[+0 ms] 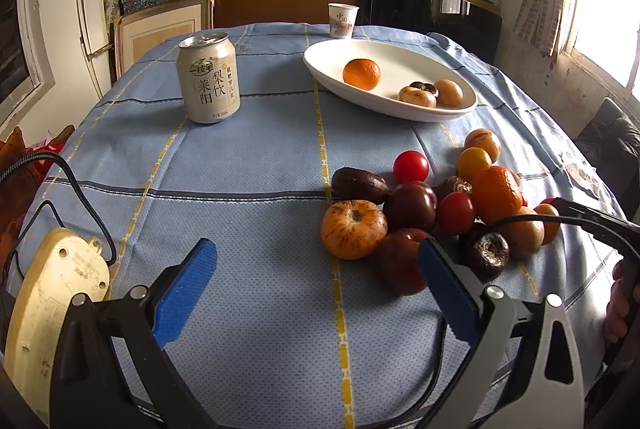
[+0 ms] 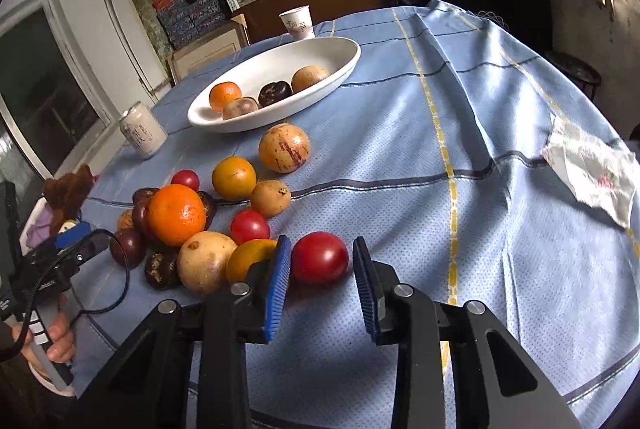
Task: Organize fruits
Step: 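Move the right gripper to the red tomato and close on it, then grasp the striped red-yellow apple with the left gripper while the right holds the tomato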
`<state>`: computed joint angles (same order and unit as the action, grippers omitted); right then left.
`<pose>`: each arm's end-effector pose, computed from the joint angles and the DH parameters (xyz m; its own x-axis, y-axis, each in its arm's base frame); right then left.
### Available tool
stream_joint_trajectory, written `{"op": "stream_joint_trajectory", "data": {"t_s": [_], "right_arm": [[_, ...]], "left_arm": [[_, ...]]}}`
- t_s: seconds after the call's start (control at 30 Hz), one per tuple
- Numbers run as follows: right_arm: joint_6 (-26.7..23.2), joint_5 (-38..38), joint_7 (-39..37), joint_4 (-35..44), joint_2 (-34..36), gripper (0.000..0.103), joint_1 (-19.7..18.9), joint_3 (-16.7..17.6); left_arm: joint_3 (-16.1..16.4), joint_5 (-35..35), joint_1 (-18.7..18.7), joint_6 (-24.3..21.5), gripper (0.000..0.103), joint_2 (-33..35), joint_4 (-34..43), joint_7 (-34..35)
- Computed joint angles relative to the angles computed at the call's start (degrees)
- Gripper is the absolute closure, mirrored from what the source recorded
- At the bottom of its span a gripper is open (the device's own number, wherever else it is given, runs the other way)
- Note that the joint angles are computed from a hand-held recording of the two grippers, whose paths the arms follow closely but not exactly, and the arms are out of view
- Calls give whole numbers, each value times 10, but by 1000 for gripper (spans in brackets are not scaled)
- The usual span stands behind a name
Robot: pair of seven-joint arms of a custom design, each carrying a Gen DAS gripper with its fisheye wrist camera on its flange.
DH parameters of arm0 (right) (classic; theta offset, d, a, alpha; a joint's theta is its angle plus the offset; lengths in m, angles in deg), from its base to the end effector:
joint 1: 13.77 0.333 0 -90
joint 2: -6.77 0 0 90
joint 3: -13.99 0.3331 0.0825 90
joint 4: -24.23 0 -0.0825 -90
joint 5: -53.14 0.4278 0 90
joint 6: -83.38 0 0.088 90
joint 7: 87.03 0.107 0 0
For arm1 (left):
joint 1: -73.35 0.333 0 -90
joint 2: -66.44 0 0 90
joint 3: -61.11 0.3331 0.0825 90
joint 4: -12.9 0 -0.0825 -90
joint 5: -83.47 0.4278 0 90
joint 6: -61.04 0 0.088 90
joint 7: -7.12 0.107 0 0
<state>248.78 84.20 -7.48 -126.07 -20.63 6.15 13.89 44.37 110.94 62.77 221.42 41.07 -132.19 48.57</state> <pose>0.4397 0.1265 0.4771 0.1701 -0.9302 -0.3253 -0.7742 0.0781 -0.6281 0.4150 -0.2462 0.4886 -0.0597 -0.9976 0.0340 -0.7125 0.0187 -0.7014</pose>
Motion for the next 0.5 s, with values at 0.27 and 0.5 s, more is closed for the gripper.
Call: {"op": "stream_joint_trajectory", "data": {"t_s": [0.27, 0.5], "right_arm": [[-116, 217, -135, 41, 21, 70, 74, -122], [-9, 331, -253, 5, -22, 72, 75, -76]], "left_arm": [[7, -10, -6, -1, 4, 3, 2, 6], [20, -26, -14, 18, 4, -1, -6, 17]]}}
